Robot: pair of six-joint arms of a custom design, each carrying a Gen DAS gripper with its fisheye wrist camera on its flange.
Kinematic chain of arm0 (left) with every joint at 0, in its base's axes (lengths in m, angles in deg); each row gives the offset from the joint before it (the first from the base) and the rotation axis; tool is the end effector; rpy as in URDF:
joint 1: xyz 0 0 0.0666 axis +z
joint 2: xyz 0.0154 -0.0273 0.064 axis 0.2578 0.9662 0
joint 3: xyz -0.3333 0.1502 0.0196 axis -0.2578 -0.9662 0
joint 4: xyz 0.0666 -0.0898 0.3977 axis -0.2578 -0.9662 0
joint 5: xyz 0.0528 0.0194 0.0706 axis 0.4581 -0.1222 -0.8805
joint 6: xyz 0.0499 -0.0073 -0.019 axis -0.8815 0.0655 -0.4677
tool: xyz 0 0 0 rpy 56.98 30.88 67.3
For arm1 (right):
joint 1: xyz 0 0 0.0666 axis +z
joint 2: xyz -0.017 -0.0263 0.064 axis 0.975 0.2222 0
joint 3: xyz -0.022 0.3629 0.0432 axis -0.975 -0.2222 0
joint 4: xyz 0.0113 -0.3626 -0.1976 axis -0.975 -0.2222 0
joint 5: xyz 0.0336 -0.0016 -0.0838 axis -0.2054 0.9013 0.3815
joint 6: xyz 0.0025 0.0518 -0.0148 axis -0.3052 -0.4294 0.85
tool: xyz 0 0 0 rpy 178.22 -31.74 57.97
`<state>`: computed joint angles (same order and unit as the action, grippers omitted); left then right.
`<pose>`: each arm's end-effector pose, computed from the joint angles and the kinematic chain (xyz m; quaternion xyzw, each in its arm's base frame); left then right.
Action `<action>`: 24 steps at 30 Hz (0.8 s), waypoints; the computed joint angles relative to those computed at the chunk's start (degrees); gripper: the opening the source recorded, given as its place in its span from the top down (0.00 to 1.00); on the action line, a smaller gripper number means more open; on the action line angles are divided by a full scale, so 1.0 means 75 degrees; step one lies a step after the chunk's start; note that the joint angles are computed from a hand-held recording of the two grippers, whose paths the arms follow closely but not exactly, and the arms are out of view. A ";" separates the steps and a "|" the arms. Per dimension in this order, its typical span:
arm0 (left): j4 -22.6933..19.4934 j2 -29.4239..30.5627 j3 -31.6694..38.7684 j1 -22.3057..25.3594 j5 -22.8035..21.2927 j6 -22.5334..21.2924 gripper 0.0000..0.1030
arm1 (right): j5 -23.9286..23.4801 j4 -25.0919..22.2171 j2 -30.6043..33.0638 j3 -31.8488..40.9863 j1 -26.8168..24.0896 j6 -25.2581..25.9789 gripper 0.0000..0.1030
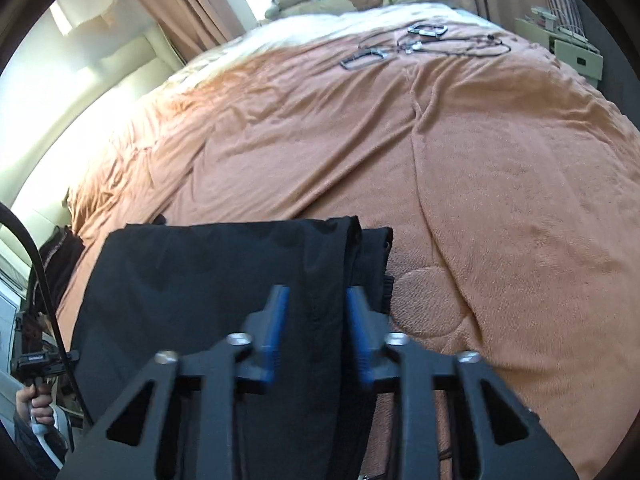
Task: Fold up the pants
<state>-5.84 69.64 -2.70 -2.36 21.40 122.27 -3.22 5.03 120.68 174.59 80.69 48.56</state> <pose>0.3703 -0.1235 0.4296 -0.3277 0.8756 -0.2943 0.1984 0.6721 0.0569 0.5031 -0.1626 0.9130 0.2050 0.3130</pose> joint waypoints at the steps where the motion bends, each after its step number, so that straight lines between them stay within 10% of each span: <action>1: -0.0029 -0.0025 -0.0005 -0.0027 -0.0059 0.0018 0.75 | 0.0110 -0.0014 0.0042 0.0072 0.0024 -0.0019 0.99; 24: 0.1565 -0.1154 -0.1369 -0.0435 -0.0422 0.1408 0.75 | 0.0772 0.1473 -0.1280 -0.2093 -0.0003 -0.1180 1.00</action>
